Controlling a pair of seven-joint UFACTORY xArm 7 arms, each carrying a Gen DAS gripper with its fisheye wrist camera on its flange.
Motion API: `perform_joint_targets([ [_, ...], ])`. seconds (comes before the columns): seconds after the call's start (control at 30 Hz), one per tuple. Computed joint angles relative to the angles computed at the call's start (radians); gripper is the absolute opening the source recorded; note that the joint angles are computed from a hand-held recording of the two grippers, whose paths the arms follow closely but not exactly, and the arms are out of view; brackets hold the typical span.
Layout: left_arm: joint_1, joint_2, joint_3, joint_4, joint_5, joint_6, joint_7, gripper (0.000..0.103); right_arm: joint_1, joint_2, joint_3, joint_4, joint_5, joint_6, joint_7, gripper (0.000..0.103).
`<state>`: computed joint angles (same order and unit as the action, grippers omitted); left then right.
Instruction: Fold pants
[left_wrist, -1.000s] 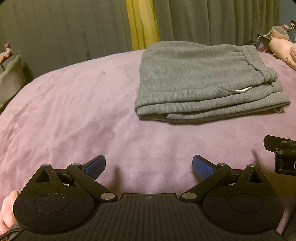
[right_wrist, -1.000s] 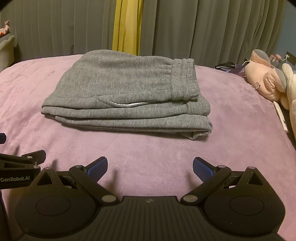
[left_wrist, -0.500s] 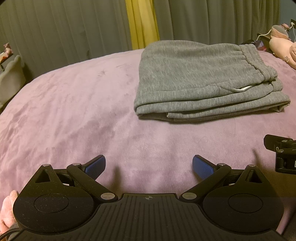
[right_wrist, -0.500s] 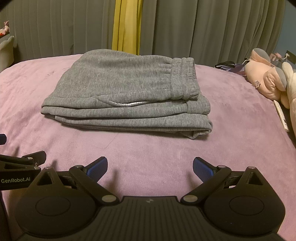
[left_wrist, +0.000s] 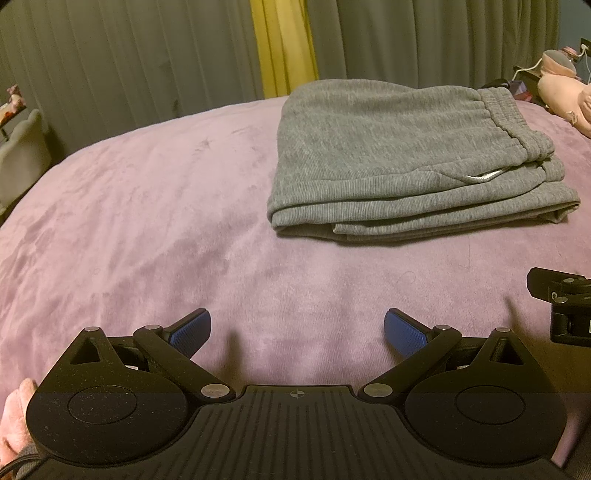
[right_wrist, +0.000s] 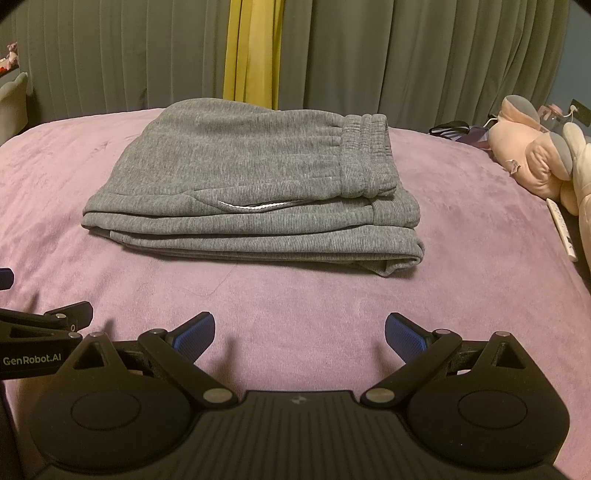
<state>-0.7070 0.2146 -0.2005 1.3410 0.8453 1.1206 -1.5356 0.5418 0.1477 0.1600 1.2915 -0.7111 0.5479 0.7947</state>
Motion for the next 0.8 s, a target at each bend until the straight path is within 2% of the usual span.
perform_joint_targets([
  [0.53,-0.002,-0.003,0.0,-0.006,0.015,-0.006,-0.008,0.103,0.004,0.001,0.0,0.003,-0.004,0.007,0.003,0.099],
  [0.7,-0.011,-0.015,-0.002,-0.029,0.084,-0.009,-0.039,0.103,0.004,0.001,0.0,0.003,-0.005,0.007,0.005,0.099],
  [0.8,-0.003,-0.019,-0.006,-0.031,0.078,-0.024,-0.034,0.103,0.005,0.001,0.001,0.004,-0.005,0.008,0.006,0.099],
])
